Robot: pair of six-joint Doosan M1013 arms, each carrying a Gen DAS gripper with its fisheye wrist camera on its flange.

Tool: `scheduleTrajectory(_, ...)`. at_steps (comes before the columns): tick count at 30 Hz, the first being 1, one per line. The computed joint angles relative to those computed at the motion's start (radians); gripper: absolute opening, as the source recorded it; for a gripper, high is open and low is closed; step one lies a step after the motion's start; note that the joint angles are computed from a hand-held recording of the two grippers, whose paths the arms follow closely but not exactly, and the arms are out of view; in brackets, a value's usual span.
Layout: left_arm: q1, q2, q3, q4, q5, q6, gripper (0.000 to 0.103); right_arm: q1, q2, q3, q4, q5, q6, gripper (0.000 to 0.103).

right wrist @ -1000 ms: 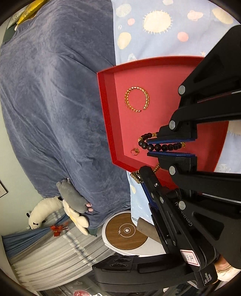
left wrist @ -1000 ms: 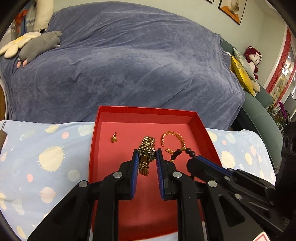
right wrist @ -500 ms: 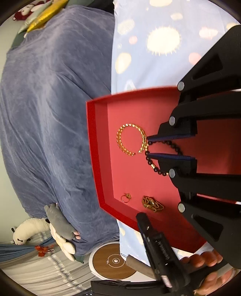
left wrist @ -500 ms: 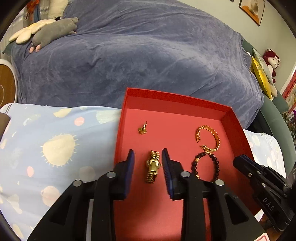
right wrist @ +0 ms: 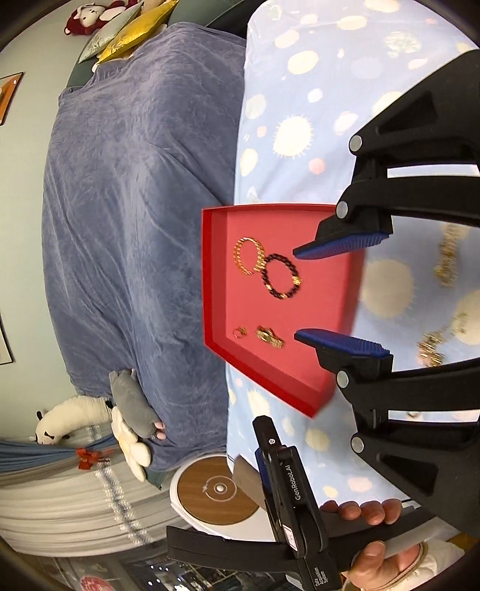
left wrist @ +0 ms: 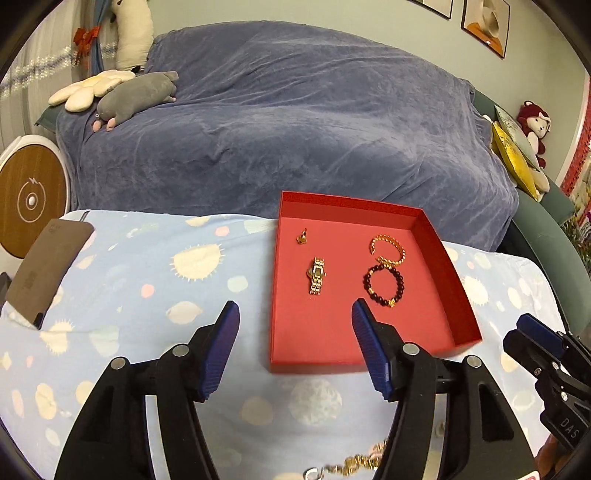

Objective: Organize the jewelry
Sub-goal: 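Withdraw both grippers from the box toward the remaining jewelry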

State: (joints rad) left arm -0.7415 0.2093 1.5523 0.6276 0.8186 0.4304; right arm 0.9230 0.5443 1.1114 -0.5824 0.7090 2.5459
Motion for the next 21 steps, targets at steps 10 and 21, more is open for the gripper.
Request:
scheduleTrajectory(10, -0.099, -0.087, 0.155, 0.06, 0.044, -0.192, 0.071, 0.054, -0.093, 0.184, -0.064, 0.005, 0.213, 0.046)
scheduleTrajectory(21, -0.128, -0.063, 0.197, -0.001, 0.025, -0.077, 0.071, 0.054, -0.087, 0.214, -0.003, 0.009, 0.131, 0.046)
